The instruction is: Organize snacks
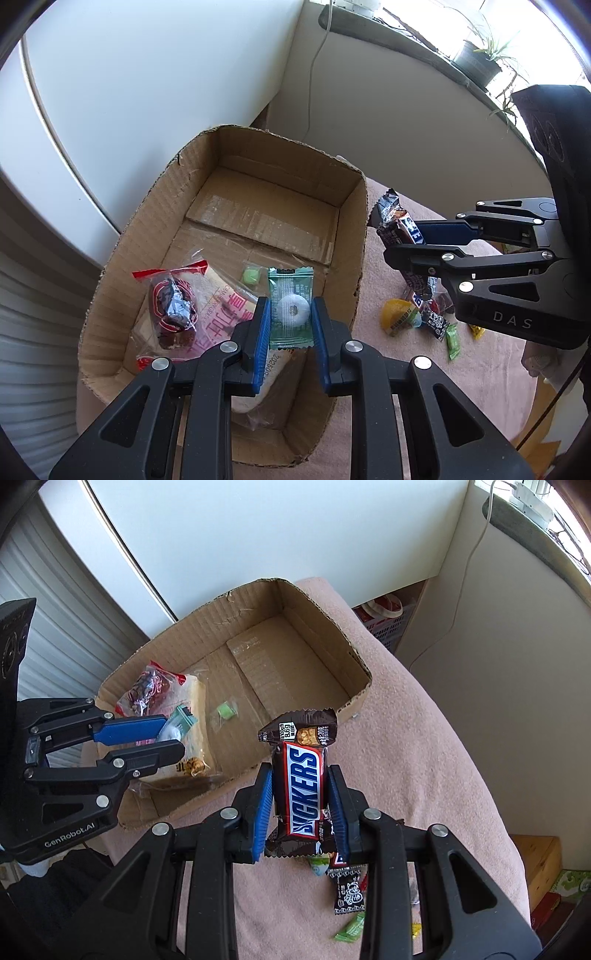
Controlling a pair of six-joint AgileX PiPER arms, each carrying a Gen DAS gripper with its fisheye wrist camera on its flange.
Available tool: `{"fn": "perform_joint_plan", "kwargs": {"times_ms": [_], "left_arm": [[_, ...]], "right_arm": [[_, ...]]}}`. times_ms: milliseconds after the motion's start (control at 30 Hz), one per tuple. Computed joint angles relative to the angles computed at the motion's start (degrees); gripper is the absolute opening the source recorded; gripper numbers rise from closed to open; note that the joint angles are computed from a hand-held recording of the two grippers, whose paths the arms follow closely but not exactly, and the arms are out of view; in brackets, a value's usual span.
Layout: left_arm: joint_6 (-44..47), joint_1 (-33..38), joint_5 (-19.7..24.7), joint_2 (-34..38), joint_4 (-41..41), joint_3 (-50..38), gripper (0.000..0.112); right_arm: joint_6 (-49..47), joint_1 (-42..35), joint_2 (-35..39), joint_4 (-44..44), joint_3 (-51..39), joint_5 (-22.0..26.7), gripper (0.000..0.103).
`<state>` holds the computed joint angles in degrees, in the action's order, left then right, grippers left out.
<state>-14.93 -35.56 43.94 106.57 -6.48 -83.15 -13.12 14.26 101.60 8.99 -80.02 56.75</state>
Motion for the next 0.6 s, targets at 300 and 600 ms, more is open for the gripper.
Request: {"fn": "perform_joint_plan", "kwargs": {"times_ms": [300,600], "left_arm": [[2.1,1.9,-0.4,1.5,-1.9,-0.7,0.02],[2.1,2.7,-0.4,0.9,-1.5,-0.3,0.021]], "right_arm": [[2.4,2.5,7.1,-1.3,-8.6,1.9,0.03],[2.6,3.4,9.8,-1.2,-11.5,2.1,0.03]]}}
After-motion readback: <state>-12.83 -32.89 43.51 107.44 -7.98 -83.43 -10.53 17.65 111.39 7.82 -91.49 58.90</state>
